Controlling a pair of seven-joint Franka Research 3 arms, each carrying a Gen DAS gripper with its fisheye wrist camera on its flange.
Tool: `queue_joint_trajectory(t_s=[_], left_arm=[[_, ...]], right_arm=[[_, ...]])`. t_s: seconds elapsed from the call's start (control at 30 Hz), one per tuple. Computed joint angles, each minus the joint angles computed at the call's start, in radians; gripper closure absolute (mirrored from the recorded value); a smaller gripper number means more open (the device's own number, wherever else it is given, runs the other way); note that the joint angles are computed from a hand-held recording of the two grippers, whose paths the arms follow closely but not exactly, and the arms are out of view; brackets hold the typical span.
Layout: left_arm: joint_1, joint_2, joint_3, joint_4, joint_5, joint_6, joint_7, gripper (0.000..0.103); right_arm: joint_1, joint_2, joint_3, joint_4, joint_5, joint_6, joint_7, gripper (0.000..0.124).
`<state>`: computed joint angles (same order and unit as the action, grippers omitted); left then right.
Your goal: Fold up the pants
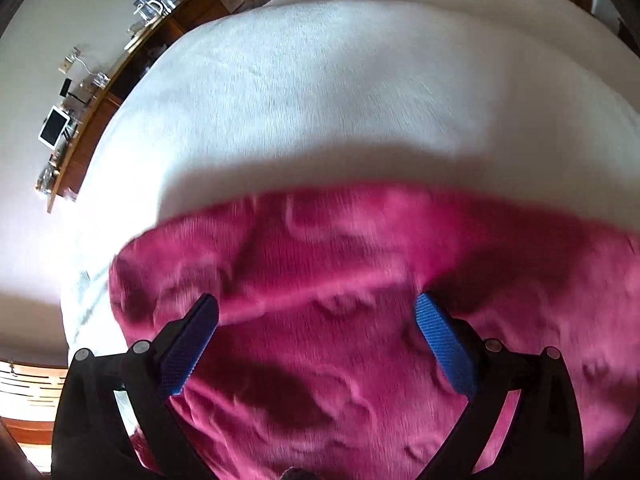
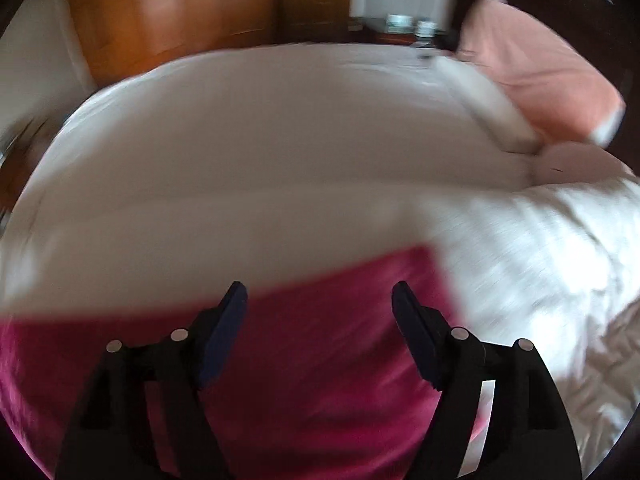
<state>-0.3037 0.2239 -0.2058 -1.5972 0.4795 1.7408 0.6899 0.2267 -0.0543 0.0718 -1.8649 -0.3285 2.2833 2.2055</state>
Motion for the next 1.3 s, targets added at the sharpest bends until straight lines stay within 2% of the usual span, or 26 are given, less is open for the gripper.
queue_joint_trajectory(t_s=[0.17, 0.23, 0.3, 0.47, 0.67, 0.77, 0.83, 1.0, 1.13, 1.3], left_arm=[[-0.033, -0.078, -0.038, -0.088, -0.022, 0.017, -0.008, 0.005], [-0.049, -0.103, -0.053, -0.116, -0.02, 0.025, -0.008, 0.005], [-0.065, -0.126, -0.068, -0.142, -0.017, 0.033, -0.001, 0.005], [-0.1, -0.157, -0.095, -0.203, -0.037, 0.05, 0.011, 0.005], [-0.098, -0.245, -0.098, -0.336, -0.099, 0.073, -0.018, 0.005], [-0.087, -0.292, -0.095, -0.378, -0.106, 0.068, -0.027, 0.005], [-0.072, -0.326, -0.088, -0.405, -0.096, 0.064, -0.03, 0.005], [0.005, -0.402, -0.048, -0.46, -0.034, 0.078, -0.014, 0.005], [0.064, -0.411, -0.025, -0.469, -0.007, 0.091, -0.027, 0.005], [0.12, -0.372, -0.002, -0.462, 0.043, 0.101, 0.017, 0.005]], right_arm=[[0.086, 0.001, 0.057, -0.032, 0.169, 0.017, -0.071, 0.048], [0.121, 0.033, 0.078, -0.01, 0.193, 0.021, -0.081, 0.048], [0.157, 0.085, 0.091, 0.044, 0.156, 0.002, -0.079, 0.048], [0.215, 0.233, 0.05, 0.197, 0.078, -0.024, -0.048, 0.048], [0.269, 0.404, -0.027, 0.431, 0.018, -0.088, -0.019, 0.044], [0.277, 0.455, -0.046, 0.525, 0.042, -0.143, -0.029, 0.044], [0.296, 0.427, -0.053, 0.506, 0.037, -0.15, -0.003, 0.045], [0.324, 0.334, -0.008, 0.412, 0.055, -0.08, -0.02, 0.045], [0.353, 0.331, 0.031, 0.396, 0.098, -0.078, -0.042, 0.045], [0.409, 0.389, 0.035, 0.447, 0.093, -0.12, -0.016, 0.045]])
